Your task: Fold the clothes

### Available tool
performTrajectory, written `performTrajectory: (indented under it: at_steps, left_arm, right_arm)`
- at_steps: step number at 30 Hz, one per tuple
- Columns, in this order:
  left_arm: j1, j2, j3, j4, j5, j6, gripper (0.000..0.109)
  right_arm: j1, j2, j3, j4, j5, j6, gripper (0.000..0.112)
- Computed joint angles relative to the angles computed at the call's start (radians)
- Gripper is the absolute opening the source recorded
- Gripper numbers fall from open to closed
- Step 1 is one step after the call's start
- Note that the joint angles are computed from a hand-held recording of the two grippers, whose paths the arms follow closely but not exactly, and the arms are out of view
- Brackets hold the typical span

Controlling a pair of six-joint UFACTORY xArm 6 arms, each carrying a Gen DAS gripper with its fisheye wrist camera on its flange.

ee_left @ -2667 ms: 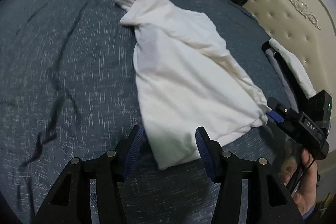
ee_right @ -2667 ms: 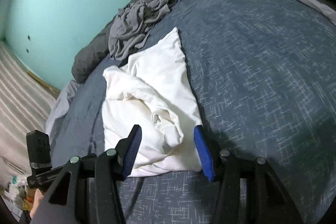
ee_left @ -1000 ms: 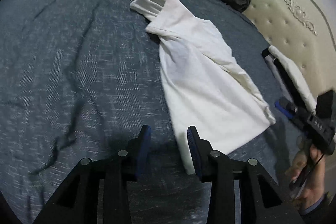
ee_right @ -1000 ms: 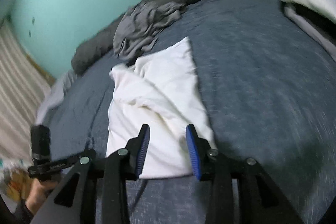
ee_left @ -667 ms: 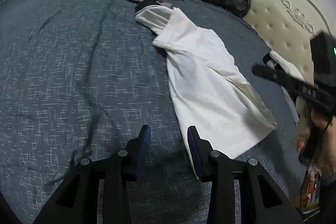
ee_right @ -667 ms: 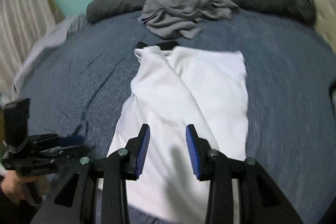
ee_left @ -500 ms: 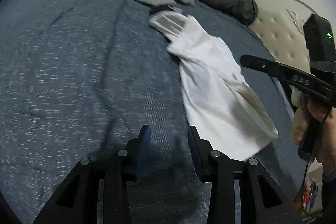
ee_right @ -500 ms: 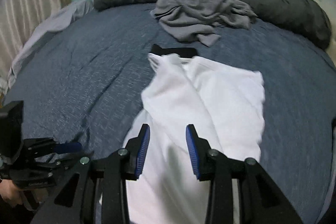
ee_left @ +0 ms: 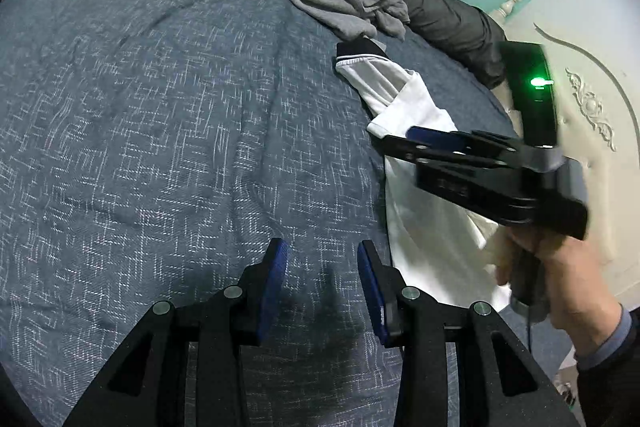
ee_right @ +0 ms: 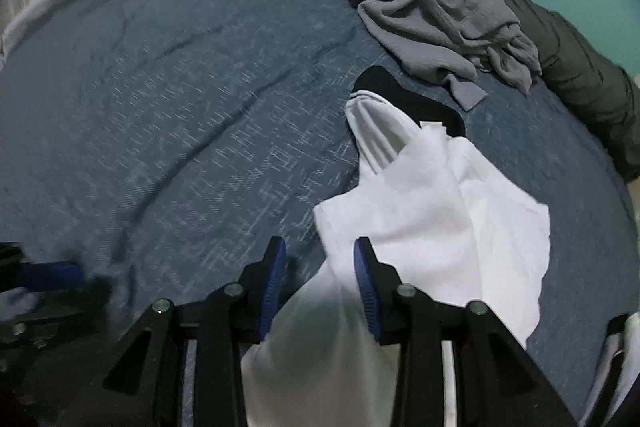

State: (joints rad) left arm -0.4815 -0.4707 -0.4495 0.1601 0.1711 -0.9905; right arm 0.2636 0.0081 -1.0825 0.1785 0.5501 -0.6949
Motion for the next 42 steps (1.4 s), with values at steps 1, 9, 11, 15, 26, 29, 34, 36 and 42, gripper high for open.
performTrajectory:
  at_steps: [1,9,11,15,26,29,34,36,42]
  left_arm:
    - [0.001,0.0,0.001,-0.007,-0.001,0.005,0.04]
    - [0.002,-0.016,0.011,-0.041,0.001,0.03,0.04]
    - [0.002,-0.017,0.013,-0.049,-0.001,0.034,0.04]
    - [-0.004,-0.011,0.01,-0.062,-0.001,0.041,0.04]
    - [-0.014,0.016,0.001,-0.081,-0.004,0.057,0.04]
    - [-0.017,0.037,-0.012,-0.099,-0.005,0.081,0.04]
    - [-0.013,0.047,-0.014,-0.131,-0.006,0.112,0.04]
    - [-0.012,0.05,-0.014,-0.13,-0.005,0.113,0.04]
    - [-0.02,0.063,-0.017,-0.174,-0.001,0.152,0.04]
  right_arm:
    - [0.003,0.013,-0.004,-0.035,-0.012,0.025,0.035]
    - [-0.011,0.036,-0.011,-0.072,-0.068,0.057,0.008]
    - [-0.026,0.028,-0.022,0.008,-0.057,0.017,0.006]
    - [-0.075,0.024,-0.074,0.161,-0.014,-0.047,0.004]
    - [-0.248,0.173,-0.343,0.316,0.164,0.023,0.004]
    - [-0.278,0.248,-0.432,0.333,0.204,0.064,0.004]
    - [-0.306,0.346,-0.556,0.312,0.218,0.12,0.003]
    - [-0.309,0.392,-0.614,0.28,0.229,0.149,0.003]
    - [-0.314,0.515,-0.757,0.189,0.267,0.259,0.001]
